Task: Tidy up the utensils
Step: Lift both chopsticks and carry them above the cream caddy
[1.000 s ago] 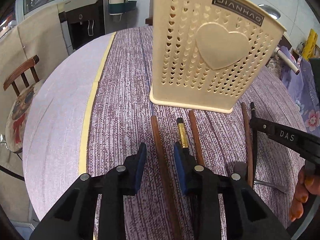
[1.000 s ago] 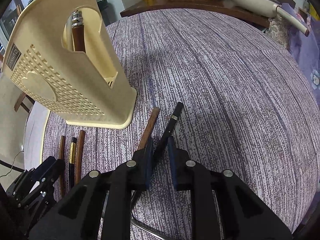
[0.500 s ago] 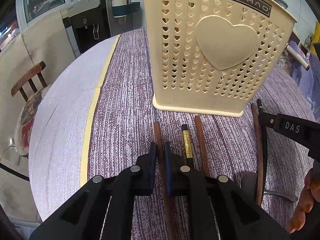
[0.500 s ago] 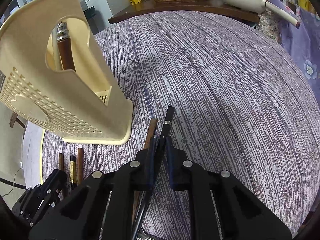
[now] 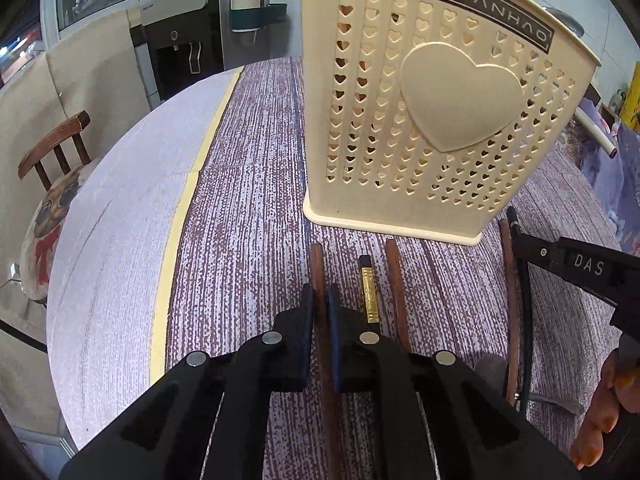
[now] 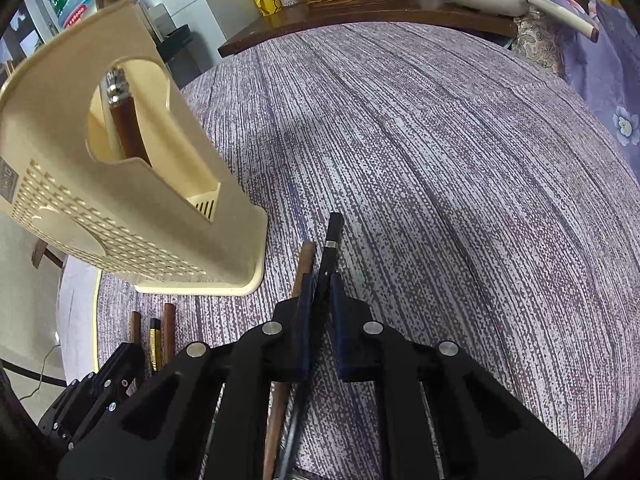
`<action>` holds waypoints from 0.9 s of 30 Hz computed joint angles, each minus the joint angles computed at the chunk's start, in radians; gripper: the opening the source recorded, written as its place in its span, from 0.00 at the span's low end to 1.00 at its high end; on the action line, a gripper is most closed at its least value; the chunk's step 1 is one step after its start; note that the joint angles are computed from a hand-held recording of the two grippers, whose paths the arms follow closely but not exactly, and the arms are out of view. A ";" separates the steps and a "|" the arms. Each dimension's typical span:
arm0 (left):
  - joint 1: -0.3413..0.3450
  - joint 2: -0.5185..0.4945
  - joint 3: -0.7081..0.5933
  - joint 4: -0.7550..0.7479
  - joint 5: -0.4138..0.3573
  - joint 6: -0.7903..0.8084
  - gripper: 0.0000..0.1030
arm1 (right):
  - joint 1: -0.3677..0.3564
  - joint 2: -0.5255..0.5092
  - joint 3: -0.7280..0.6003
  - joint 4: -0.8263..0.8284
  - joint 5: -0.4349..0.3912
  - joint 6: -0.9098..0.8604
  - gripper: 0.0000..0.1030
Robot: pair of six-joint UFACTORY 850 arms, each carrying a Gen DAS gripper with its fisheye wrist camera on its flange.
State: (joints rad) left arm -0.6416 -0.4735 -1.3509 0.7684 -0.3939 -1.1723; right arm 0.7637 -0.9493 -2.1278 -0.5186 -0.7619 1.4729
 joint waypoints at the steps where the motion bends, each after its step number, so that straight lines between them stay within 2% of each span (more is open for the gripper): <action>1: 0.007 0.000 0.000 -0.009 0.010 0.008 0.08 | 0.002 0.006 0.008 -0.013 0.003 0.008 0.08; 5: 0.018 0.014 0.013 0.017 0.037 -0.024 0.08 | 0.006 0.048 0.067 -0.059 0.044 0.049 0.08; 7: 0.020 0.026 0.024 0.033 0.049 -0.041 0.08 | 0.004 0.077 0.109 -0.071 0.089 0.064 0.08; 16: 0.025 0.106 0.082 0.169 0.123 -0.182 0.08 | 0.021 0.199 0.267 -0.245 0.207 0.188 0.08; 23: 0.026 0.205 0.143 0.396 0.191 -0.396 0.08 | 0.067 0.305 0.371 -0.483 0.234 0.301 0.08; 27: 0.013 0.256 0.173 0.610 0.190 -0.594 0.08 | 0.092 0.356 0.412 -0.565 0.229 0.328 0.08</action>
